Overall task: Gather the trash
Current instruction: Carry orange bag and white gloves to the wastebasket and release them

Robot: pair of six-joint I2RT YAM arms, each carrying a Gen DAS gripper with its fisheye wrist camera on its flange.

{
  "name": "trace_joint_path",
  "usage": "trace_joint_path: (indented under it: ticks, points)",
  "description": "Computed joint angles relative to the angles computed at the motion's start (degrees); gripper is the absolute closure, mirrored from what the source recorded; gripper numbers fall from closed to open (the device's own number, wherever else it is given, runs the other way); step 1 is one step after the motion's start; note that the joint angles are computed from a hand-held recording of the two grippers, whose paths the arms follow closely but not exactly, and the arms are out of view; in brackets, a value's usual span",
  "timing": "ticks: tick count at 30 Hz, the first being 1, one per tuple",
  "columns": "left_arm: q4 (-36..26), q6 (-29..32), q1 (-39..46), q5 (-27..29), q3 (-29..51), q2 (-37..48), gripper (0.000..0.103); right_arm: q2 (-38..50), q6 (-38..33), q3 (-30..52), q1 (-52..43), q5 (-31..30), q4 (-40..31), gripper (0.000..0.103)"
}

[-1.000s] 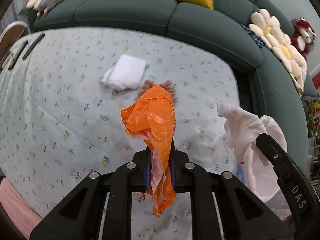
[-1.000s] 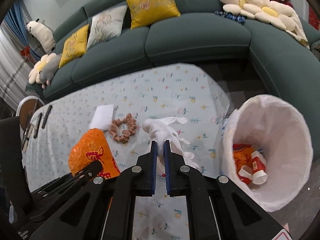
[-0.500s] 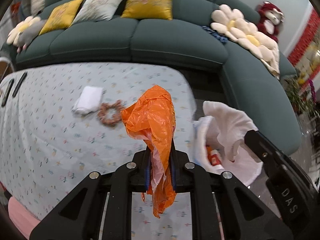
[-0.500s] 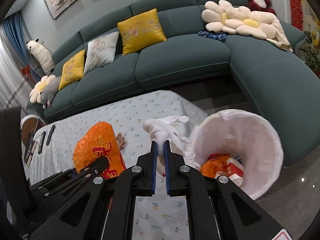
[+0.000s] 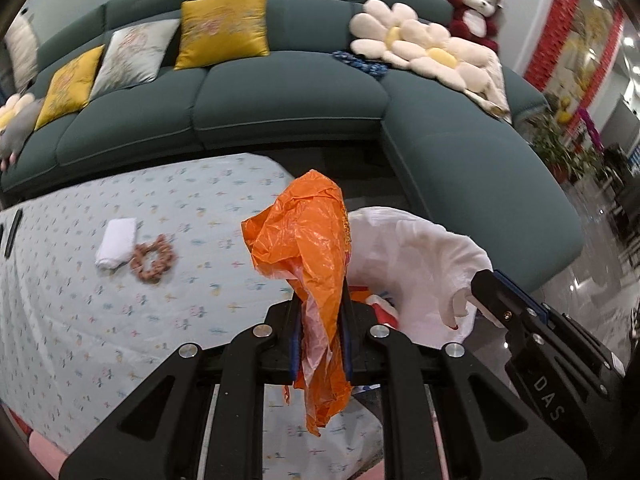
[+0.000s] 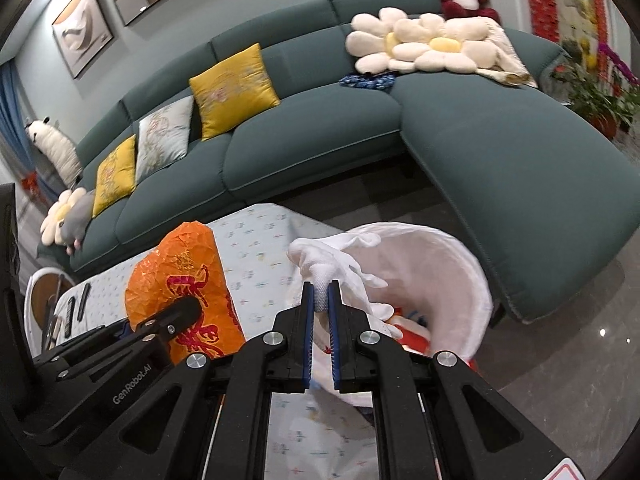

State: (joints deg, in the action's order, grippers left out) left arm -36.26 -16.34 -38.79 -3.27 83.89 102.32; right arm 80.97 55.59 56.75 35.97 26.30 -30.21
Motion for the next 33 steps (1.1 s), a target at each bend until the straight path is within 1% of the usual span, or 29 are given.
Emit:
trace_joint_path:
  ticks: [5,11,17,21,22,23,25,28,33]
  points:
    - [-0.14,0.56,-3.00,-0.22,2.83,2.52,0.089,-4.91,0.54,-4.88,-2.11,-0.17,-0.14,0.096]
    - [0.18,1.72,-5.07,1.04,6.00,5.65,0.089,-7.97,0.77,-8.92,-4.38,-1.15,0.67,0.096]
    - [-0.29,3.00,-5.77,3.35,10.29,9.48,0.088,-9.18,-0.17,-11.59,-6.95,-2.92,2.12,0.096]
    - [-0.87,1.90,-5.34,5.22,13.14,12.09,0.084,-8.40,-1.01,-12.17,-8.32,-4.06,3.37,0.096]
    - [-0.88,1.64,-5.23,5.37,13.47,12.40,0.078,-8.22,-1.39,-12.23,-8.84,-4.45,3.71,0.096]
    - [-0.57,1.27,-5.05,5.08,13.57,12.66,0.068,-7.90,-1.59,-12.26,-9.20,-4.75,4.09,0.096]
    - [-0.05,0.90,-4.87,4.24,13.56,12.77,0.057,-7.27,-2.08,-12.25,-9.80,-5.34,4.87,0.096]
    - [1.16,0.75,-4.04,2.93,12.74,12.49,0.047,-5.57,-2.61,-11.24,-9.97,-5.64,5.31,0.095]
    - [1.61,0.01,-1.79,2.54,11.81,12.11,0.046,-2.95,-3.06,-9.17,-9.62,-5.17,5.80,0.092]
